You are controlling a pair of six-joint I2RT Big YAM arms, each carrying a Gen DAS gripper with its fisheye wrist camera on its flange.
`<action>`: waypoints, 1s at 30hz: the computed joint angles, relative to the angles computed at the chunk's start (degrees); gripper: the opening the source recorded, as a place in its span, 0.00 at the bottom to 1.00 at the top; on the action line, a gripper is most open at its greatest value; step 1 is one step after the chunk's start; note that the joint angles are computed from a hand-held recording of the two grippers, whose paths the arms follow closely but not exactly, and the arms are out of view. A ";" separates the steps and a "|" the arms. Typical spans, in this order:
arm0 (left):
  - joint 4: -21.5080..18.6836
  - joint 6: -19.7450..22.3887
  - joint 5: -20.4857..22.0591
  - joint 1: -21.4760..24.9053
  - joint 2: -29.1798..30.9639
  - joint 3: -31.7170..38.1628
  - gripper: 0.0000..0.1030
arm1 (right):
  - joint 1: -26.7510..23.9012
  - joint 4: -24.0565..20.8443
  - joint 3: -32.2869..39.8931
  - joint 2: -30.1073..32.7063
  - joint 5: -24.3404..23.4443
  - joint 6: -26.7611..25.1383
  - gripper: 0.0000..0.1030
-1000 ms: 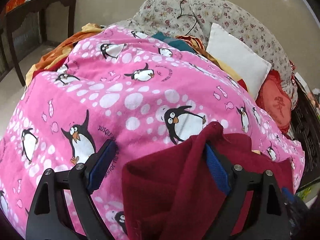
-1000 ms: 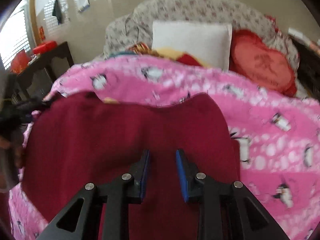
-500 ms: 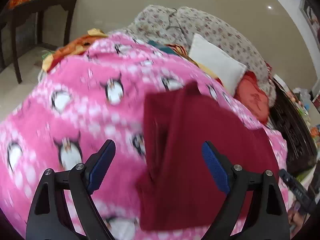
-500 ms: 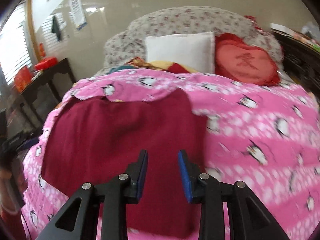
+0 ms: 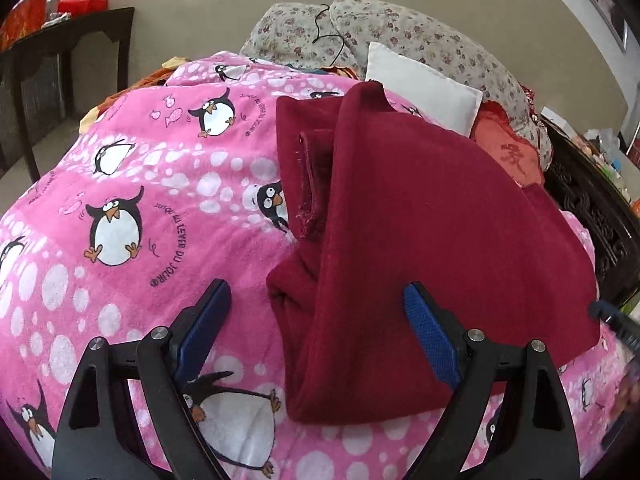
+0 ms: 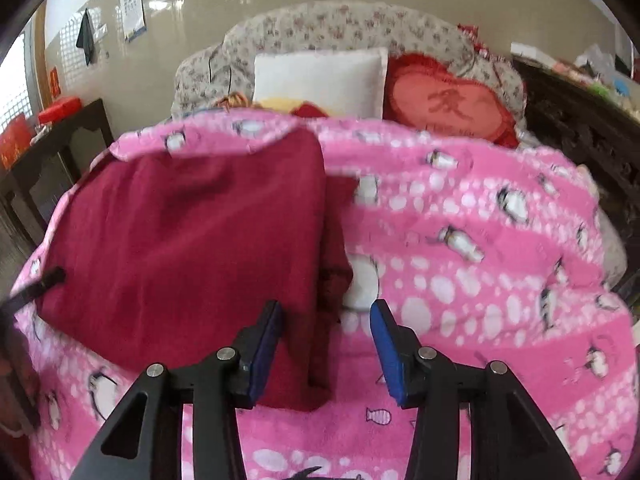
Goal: Fold small clothes
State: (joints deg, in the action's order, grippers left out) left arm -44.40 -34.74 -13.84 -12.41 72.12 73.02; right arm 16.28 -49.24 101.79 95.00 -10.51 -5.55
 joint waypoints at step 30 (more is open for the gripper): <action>3.60 -0.78 4.26 2.26 -1.93 -2.72 0.86 | 16.69 -16.21 42.24 26.65 -4.58 -0.40 0.47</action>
